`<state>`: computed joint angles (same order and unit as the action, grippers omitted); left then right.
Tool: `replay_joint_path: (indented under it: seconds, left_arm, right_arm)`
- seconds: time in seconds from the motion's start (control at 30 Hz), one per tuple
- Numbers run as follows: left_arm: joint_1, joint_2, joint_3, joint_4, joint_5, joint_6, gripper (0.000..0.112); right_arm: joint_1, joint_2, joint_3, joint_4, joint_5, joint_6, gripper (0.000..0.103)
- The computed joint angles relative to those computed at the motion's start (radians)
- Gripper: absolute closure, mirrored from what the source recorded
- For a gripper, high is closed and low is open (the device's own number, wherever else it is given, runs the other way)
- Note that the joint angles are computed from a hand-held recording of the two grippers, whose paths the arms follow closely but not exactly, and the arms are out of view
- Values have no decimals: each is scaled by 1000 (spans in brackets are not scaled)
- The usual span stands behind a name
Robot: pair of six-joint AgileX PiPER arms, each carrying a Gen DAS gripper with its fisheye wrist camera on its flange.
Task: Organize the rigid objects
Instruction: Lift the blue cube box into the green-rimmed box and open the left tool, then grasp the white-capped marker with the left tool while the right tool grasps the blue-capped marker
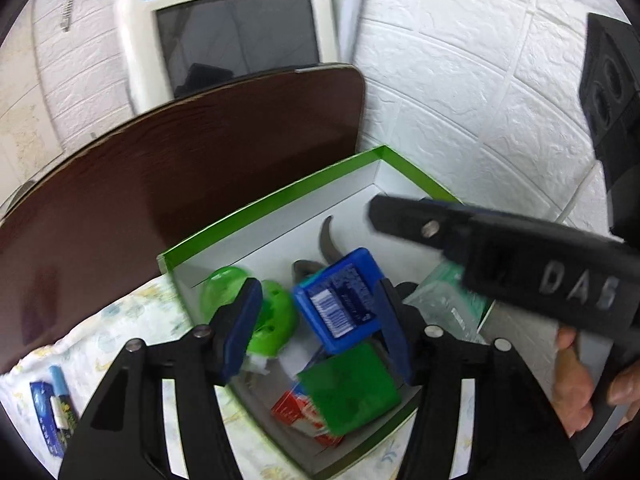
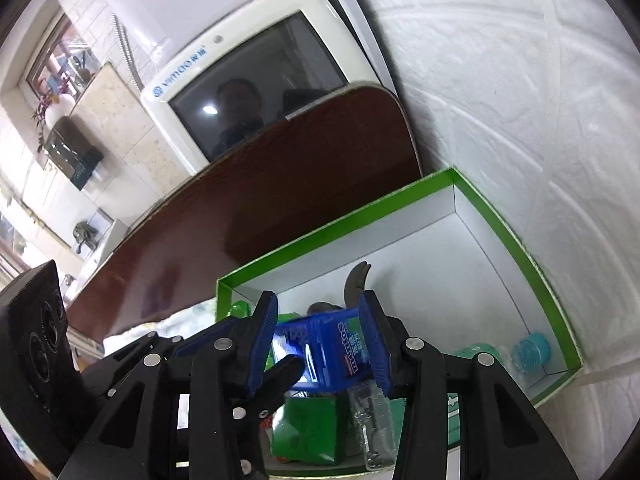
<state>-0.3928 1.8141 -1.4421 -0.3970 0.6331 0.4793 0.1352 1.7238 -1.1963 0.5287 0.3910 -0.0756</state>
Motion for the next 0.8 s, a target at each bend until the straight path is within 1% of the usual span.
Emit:
replay_joint_path:
  seconds: [0.03,0.1,0.17,0.27,0.33,0.4,0.43,0.5,0.57,0.6,0.67,0.77,0.8]
  left_arm:
    - [15,-23,30,4,-15,-2,48]
    - [60,-82,109,3,-51,9,46]
    - [126,-142,189,-19,-79,40,42]
    - [254,-211,287,-50,-101,98,38]
    - [349,-244,344,-28,-128,108,38]
    - [448,-254,383,-31,-133,145,38]
    - [508,-251,400,-53,-130,188,38]
    - [588,-223,421,-60,-151,225,38]
    - [658,-182,434,-56,-176,242,40]
    - [696,-160,431,-90,-166,283,41]
    - [775,-119,424,-170,-122,376,53]
    - [814,-50,400,-254,-90,461,61]
    - [818,-38,395,-272,-85,487,62]
  right_arm:
    - [17,-18,7,-68,-11,66,59]
    - [58,-55,23,-193,-34,182,59]
    - [97,-80,35,-275,-49,254,59]
    - [188,-100,37,-462,-59,430,59]
    - [252,-95,20,-526,-53,489,59]
    - [320,-72,-10,-539,-47,491,59]
    - [361,-49,-36,-552,-38,495,59]
    - [436,23,-107,-561,-8,490,59]
    - [494,108,-188,-560,35,497,59]
    - [525,169,-248,-539,63,481,59]
    - [573,283,-369,-530,125,485,59]
    - [625,451,-573,-538,230,517,60]
    - [640,522,-673,-551,291,536,61]
